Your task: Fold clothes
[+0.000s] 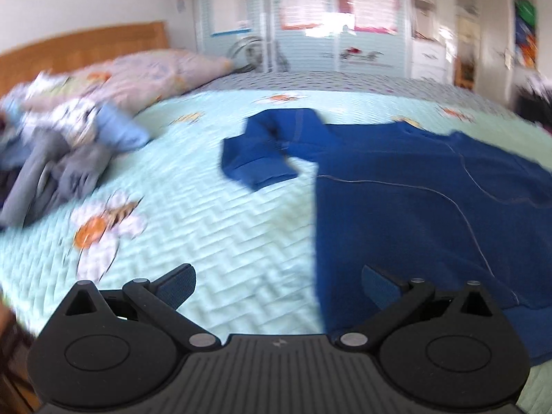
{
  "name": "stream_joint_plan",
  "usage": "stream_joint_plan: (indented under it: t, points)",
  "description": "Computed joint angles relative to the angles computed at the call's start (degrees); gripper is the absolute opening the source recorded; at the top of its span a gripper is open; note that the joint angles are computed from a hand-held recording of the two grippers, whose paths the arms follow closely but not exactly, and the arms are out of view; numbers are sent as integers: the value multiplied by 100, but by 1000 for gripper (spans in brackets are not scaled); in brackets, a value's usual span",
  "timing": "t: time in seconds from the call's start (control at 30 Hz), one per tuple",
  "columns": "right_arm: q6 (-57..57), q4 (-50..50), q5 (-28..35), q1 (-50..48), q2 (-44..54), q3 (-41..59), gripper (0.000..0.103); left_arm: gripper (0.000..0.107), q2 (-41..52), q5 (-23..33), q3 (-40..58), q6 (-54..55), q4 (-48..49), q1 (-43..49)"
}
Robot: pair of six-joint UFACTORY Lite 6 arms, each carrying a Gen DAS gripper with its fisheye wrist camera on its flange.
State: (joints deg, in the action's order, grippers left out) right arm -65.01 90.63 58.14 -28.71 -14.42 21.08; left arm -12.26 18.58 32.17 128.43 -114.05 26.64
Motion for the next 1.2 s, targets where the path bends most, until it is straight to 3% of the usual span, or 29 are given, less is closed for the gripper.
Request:
stream_joint_plan:
  t: [0.17,0.27,0.47,0.67,0.77,0.83,1.2]
  points:
    - [466,-27,-49,220,-598,-529,64,102,652,657,336,-1867,1668,818]
    - [463,229,-209,394,-964,-815,66,102,891,935,413,-2323,2254,1029]
    - [-361,1029,-59,526,-434,-936,67,102,1189,1452,764,-3063,3340,1251]
    - [-762,1079,280,221,-273,-1136,70,102,1824,1810,1759,-4850,5144,1160]
    - [-926,1069,468,29,-199,-1230,70,102,2239,2401,2463,-5864,5998,1060]
    - [-992,1065,508,-31,-225,-1289,70,102,2602,3123,2900,-6211,6144,1118]
    - [-1360,1141,797,-239,-47,-1418,70,102,4465,5622,4085,-6577,5531,1647]
